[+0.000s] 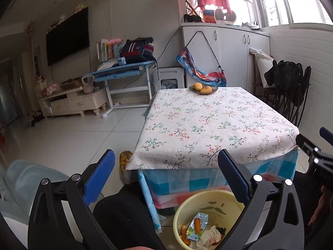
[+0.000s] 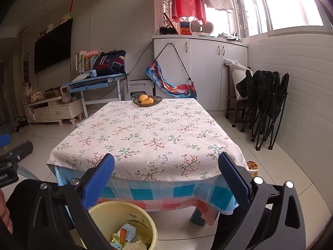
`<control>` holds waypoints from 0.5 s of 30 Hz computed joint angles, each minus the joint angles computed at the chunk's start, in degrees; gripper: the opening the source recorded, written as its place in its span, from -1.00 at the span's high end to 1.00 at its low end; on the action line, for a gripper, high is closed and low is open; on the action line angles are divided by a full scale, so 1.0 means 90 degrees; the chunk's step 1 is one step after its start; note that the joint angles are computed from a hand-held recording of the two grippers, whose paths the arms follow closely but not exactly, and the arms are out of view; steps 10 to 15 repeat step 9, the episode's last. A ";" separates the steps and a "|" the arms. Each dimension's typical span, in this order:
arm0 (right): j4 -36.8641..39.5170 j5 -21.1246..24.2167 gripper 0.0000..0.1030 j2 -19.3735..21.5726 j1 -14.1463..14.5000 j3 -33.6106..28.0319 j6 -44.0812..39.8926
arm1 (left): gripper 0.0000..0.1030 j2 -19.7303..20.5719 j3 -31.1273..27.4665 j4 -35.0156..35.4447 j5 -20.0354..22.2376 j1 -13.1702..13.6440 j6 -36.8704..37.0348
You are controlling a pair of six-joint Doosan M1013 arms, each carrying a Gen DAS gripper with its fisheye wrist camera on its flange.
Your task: Collect trash
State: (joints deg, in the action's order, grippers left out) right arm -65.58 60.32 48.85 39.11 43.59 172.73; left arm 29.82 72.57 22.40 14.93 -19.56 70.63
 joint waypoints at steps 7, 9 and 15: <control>0.0715 -0.0158 -0.85 0.0300 -0.0281 -0.0800 -0.0977 | -0.86 0.0322 -0.0551 -0.1354 0.0603 0.0142 0.1241; 0.1361 -0.0066 -0.85 0.0539 -0.0419 -0.1374 -0.1696 | -0.86 0.0423 -0.0700 -0.1427 0.0707 0.0182 0.1258; 0.1361 -0.0066 -0.85 0.0539 -0.0419 -0.1374 -0.1696 | -0.86 0.0423 -0.0700 -0.1427 0.0707 0.0182 0.1258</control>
